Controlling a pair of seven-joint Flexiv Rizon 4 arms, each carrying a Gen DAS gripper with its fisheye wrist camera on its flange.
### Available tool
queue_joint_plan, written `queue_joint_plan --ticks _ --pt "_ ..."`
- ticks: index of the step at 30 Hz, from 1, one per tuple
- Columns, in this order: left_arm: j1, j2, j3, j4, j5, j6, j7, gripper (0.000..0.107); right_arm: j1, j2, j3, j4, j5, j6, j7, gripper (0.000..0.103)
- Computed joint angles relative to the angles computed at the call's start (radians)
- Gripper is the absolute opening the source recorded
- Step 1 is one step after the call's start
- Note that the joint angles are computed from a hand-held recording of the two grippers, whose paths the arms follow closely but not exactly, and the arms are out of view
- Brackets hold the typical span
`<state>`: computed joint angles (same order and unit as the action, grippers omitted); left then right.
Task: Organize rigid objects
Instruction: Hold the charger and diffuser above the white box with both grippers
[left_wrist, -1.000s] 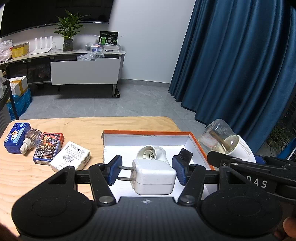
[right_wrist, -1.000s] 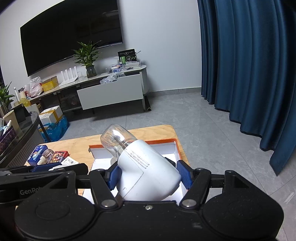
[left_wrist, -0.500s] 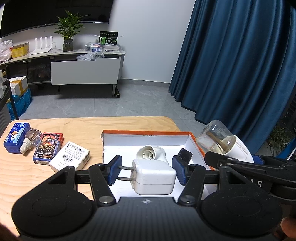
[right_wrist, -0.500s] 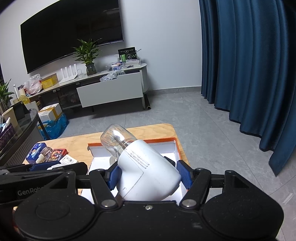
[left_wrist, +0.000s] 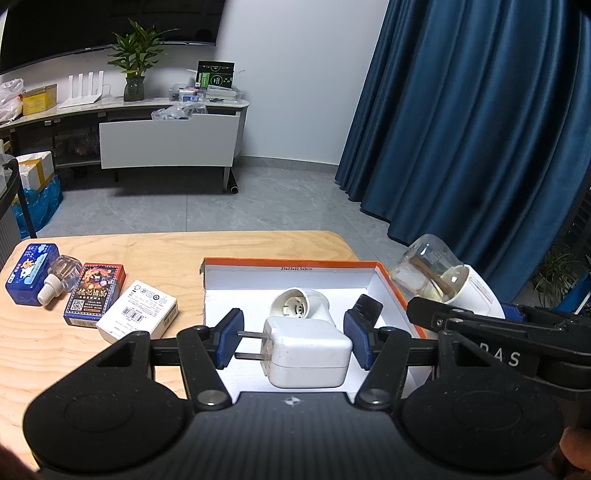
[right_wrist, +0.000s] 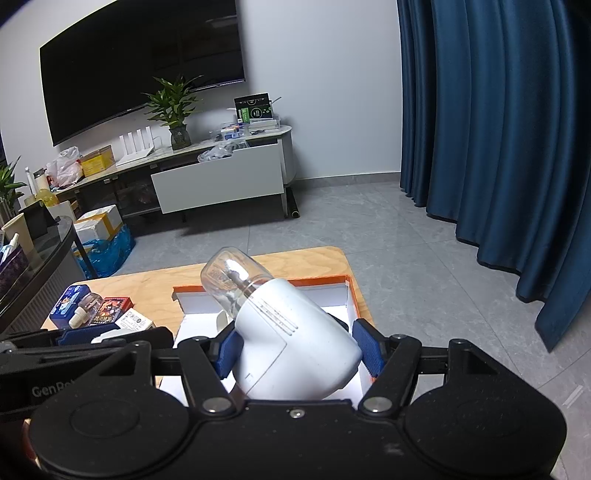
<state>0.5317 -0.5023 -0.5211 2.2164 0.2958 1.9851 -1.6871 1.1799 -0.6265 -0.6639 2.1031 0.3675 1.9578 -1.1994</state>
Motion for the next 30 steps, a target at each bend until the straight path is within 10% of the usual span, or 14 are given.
queue_joint_plan --ticks 30 --pt "-0.015 -0.007 0.004 0.004 -0.021 -0.01 0.01 0.061 -0.015 -0.006 0.002 -0.004 -0.032 -0.019 0.026 0.078"
